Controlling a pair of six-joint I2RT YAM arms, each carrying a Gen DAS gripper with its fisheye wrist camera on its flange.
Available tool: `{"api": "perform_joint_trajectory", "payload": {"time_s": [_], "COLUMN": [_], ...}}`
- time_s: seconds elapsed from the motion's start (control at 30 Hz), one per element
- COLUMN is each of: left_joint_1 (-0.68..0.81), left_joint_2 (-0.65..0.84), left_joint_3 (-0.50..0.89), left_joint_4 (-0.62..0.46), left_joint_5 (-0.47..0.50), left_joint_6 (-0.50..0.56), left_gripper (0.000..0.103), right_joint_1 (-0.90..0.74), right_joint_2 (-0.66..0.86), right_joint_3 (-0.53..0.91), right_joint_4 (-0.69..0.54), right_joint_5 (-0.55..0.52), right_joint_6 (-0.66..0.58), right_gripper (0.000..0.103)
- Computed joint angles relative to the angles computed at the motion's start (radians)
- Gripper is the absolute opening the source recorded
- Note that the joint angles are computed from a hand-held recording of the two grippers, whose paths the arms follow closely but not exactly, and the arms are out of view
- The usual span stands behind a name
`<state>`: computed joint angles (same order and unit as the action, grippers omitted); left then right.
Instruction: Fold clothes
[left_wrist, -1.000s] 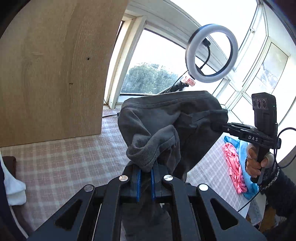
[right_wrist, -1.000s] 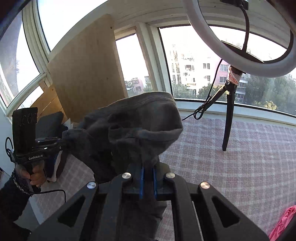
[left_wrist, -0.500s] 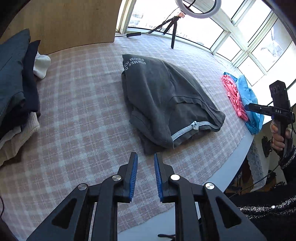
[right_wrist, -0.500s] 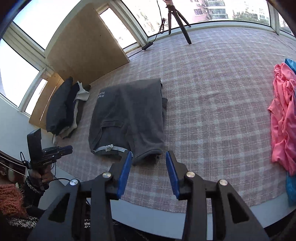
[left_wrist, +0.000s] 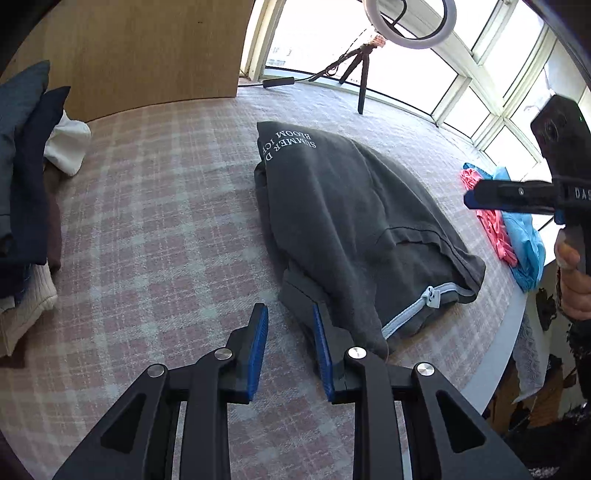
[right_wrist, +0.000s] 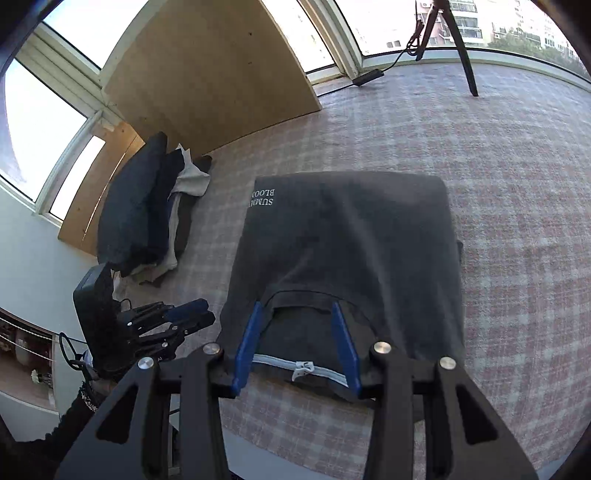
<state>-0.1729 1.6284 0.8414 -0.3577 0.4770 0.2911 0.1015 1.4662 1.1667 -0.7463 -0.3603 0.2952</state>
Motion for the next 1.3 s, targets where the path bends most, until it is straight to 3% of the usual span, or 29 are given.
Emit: {"api": "perform_joint_trajectory", "payload": {"time_s": [0.13, 0.27, 0.67, 0.9, 0.97, 1.0, 1.03, 1.13, 1.27, 1.3], "left_joint_1": [0.001, -0.005, -0.021, -0.048, -0.044, -0.042, -0.036, -0.019, -0.019, -0.020], "left_joint_2": [-0.030, 0.009, -0.021, 0.022, 0.040, 0.048, 0.050, 0.074, 0.061, 0.057], "left_joint_3": [-0.048, -0.042, -0.054, -0.020, 0.001, 0.012, 0.020, 0.052, 0.051, 0.049], "left_joint_4": [0.051, 0.073, 0.048, 0.065, 0.032, 0.016, 0.003, -0.022, -0.010, -0.004], "left_joint_5": [0.002, -0.012, -0.027, 0.017, 0.035, 0.044, 0.056, 0.080, 0.067, 0.062], "left_joint_6": [0.149, 0.225, 0.471, 0.453, 0.466, 0.472, 0.470, 0.454, 0.456, 0.457], "left_gripper": [0.025, 0.028, 0.028, 0.027, 0.022, 0.014, 0.010, 0.002, 0.007, 0.023], "right_joint_1": [0.161, 0.231, 0.197, 0.288, 0.286, 0.275, 0.262, 0.213, 0.192, 0.190], "right_joint_2": [0.358, 0.553, 0.636, 0.787, 0.777, 0.762, 0.747, 0.703, 0.693, 0.700], "right_joint_3": [0.375, 0.589, 0.715, 0.877, 0.852, 0.833, 0.815, 0.767, 0.795, 0.818], "right_joint_4": [-0.146, -0.267, -0.358, -0.507, -0.491, -0.479, -0.467, -0.437, -0.483, -0.508], "right_joint_5": [0.092, 0.260, 0.211, 0.353, 0.352, 0.335, 0.314, 0.247, 0.218, 0.206], "right_joint_6": [0.021, -0.009, 0.011, -0.001, -0.006, -0.005, -0.003, 0.009, -0.008, -0.008], "right_gripper": [0.041, 0.041, 0.041, 0.041, 0.033, 0.014, 0.005, 0.004, 0.006, 0.008]}}
